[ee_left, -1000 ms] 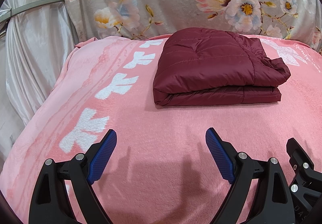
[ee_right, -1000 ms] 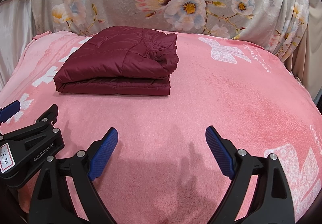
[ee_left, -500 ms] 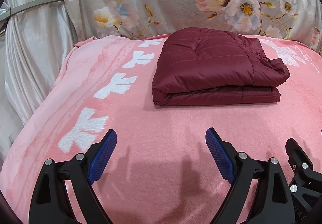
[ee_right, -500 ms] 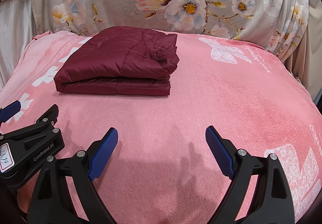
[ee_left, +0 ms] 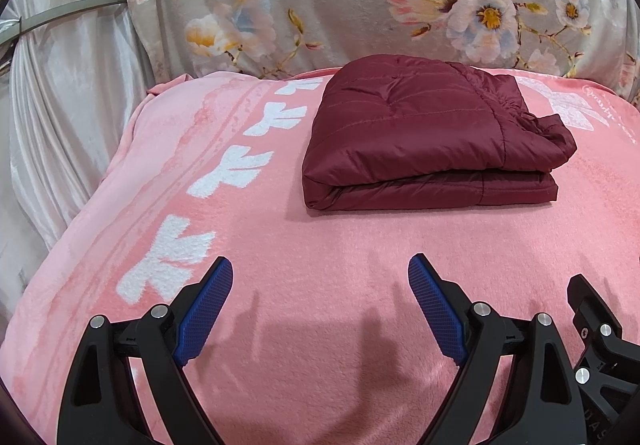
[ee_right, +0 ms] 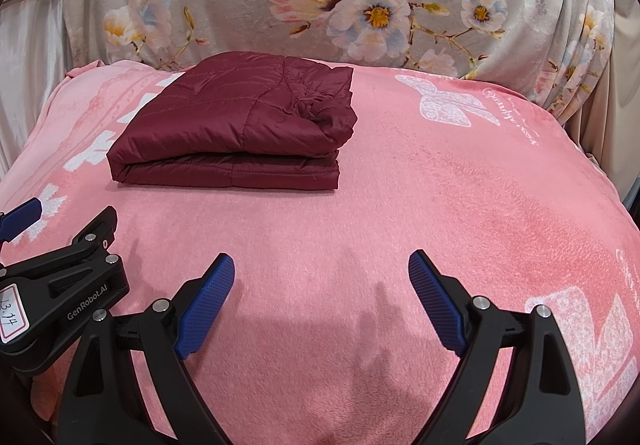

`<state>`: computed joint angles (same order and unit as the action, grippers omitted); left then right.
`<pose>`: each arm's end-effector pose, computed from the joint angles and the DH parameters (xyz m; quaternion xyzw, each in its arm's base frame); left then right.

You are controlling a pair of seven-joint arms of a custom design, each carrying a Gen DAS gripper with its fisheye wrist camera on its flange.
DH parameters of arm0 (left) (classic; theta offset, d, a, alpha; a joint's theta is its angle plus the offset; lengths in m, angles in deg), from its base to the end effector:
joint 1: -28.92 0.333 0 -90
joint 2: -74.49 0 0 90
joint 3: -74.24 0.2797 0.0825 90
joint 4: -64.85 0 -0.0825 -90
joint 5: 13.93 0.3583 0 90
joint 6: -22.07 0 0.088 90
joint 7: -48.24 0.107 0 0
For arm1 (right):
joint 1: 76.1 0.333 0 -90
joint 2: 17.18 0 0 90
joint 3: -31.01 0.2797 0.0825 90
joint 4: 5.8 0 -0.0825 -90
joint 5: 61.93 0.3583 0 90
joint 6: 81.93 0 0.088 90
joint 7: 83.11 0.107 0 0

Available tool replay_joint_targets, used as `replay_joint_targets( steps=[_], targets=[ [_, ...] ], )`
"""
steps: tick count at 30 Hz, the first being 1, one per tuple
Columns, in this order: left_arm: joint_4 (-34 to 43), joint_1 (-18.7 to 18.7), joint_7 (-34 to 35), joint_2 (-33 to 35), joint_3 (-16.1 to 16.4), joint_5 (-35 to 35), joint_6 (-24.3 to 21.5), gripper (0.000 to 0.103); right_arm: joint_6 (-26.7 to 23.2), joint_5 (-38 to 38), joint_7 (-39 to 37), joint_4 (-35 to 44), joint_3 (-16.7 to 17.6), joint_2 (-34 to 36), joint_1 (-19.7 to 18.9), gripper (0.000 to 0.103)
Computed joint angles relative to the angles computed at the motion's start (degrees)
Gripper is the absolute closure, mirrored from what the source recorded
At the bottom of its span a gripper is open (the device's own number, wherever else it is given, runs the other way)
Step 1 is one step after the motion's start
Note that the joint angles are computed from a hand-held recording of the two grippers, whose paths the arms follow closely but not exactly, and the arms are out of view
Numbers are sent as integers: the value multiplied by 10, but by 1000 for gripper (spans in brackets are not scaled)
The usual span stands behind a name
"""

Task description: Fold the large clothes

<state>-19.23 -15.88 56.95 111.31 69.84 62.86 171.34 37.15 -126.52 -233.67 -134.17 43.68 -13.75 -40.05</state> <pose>0.4524 -0.5391 0.3300 -0.4686 0.7496 -0.3334 0.3276 0.3662 0.3475 0.3279 -0.4467 0.7793 -0.3912 0.2004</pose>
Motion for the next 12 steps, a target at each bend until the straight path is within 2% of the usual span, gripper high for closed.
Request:
replay_joint_targets(
  steps=[12],
  targets=[
    [-3, -4, -12, -3, 1, 14, -5, 17, 0, 0, -1, -1, 0, -1, 0, 17]
  ],
)
